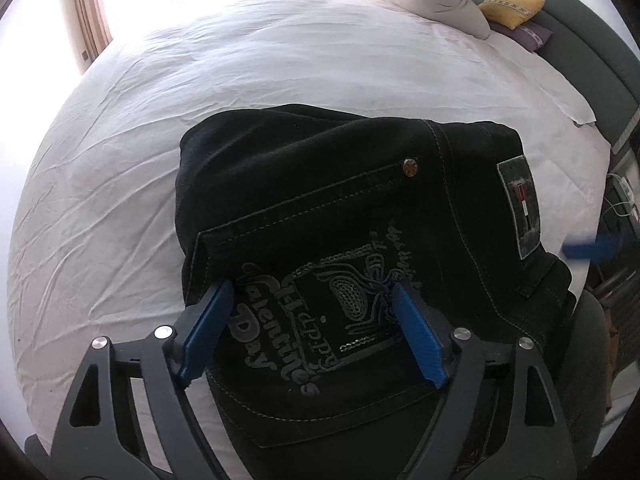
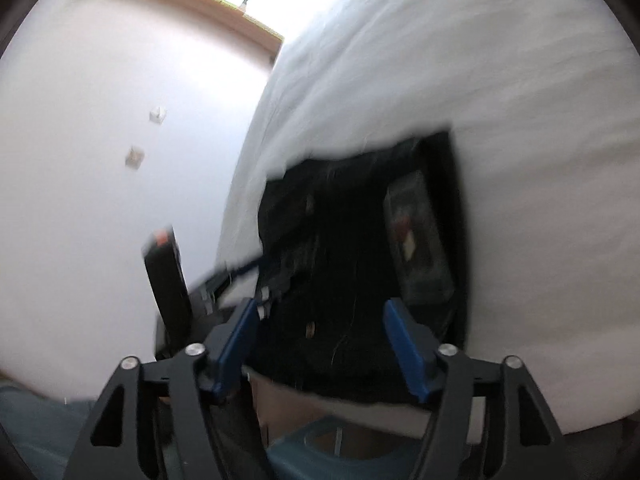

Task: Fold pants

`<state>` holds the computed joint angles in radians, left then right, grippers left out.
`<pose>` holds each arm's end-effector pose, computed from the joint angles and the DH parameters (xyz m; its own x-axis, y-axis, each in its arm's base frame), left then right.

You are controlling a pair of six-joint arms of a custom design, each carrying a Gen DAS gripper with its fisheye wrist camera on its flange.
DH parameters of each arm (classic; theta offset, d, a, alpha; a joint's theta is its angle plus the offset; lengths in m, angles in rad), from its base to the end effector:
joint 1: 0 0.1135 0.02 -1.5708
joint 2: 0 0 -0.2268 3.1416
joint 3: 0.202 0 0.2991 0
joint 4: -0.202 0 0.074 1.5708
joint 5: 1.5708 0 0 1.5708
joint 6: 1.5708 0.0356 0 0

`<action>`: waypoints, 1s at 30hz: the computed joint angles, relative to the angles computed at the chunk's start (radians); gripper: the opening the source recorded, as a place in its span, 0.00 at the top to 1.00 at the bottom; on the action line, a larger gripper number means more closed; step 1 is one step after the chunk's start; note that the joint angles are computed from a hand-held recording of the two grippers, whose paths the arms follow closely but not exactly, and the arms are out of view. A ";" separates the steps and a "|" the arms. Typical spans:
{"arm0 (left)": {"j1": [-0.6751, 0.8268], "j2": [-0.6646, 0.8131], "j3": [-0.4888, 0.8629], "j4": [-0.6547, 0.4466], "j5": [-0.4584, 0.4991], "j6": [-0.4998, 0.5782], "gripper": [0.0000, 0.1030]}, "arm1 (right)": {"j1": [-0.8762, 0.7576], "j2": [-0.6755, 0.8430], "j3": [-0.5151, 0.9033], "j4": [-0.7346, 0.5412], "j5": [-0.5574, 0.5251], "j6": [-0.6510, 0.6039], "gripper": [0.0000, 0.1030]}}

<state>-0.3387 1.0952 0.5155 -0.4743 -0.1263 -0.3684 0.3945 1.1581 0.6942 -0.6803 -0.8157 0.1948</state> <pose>0.2356 -0.0782 0.1098 -0.8626 -0.0749 -0.5004 -0.0426 0.9962 -0.0758 0.2288 0.1233 0.1542 -0.9294 -0.2432 -0.2776 -0.3686 0.5749 0.7305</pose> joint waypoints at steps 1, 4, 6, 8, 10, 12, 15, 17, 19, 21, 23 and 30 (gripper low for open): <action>0.004 0.002 -0.001 0.004 0.004 0.003 0.21 | 0.019 0.040 0.002 -0.020 0.034 -0.014 0.31; 0.011 -0.002 -0.005 0.007 0.013 0.012 0.20 | -0.012 0.039 -0.028 -0.021 0.046 -0.011 0.32; 0.024 -0.037 -0.015 -0.004 0.036 0.008 0.20 | -0.057 -0.002 -0.018 -0.043 0.030 -0.031 0.32; 0.056 -0.122 -0.033 -0.049 0.078 -0.010 0.20 | -0.105 -0.007 0.016 -0.063 0.022 -0.074 0.31; 0.089 -0.223 -0.056 -0.092 0.092 -0.002 0.20 | -0.155 0.028 0.057 -0.060 0.010 -0.090 0.27; 0.138 -0.316 -0.082 -0.142 0.094 0.019 0.20 | -0.181 0.091 0.091 -0.036 0.018 -0.106 0.25; 0.265 -0.378 -0.116 -0.183 0.158 0.049 0.20 | -0.186 0.210 0.144 0.011 0.045 -0.101 0.25; 0.360 -0.355 -0.127 -0.193 0.207 0.067 0.20 | -0.179 0.281 0.168 0.035 0.044 -0.096 0.25; 0.442 -0.298 -0.131 -0.186 0.283 0.072 0.20 | -0.119 0.303 0.151 0.104 0.078 -0.032 0.25; 0.498 -0.199 -0.122 -0.125 0.374 0.097 0.20 | -0.118 0.338 0.161 0.098 0.071 -0.044 0.25; 0.479 -0.173 -0.124 -0.098 0.391 0.108 0.20 | -0.108 0.383 0.177 0.111 0.074 -0.050 0.24; 0.384 -0.059 -0.070 -0.062 0.440 0.151 0.35 | -0.043 0.435 0.226 0.133 0.102 -0.046 0.33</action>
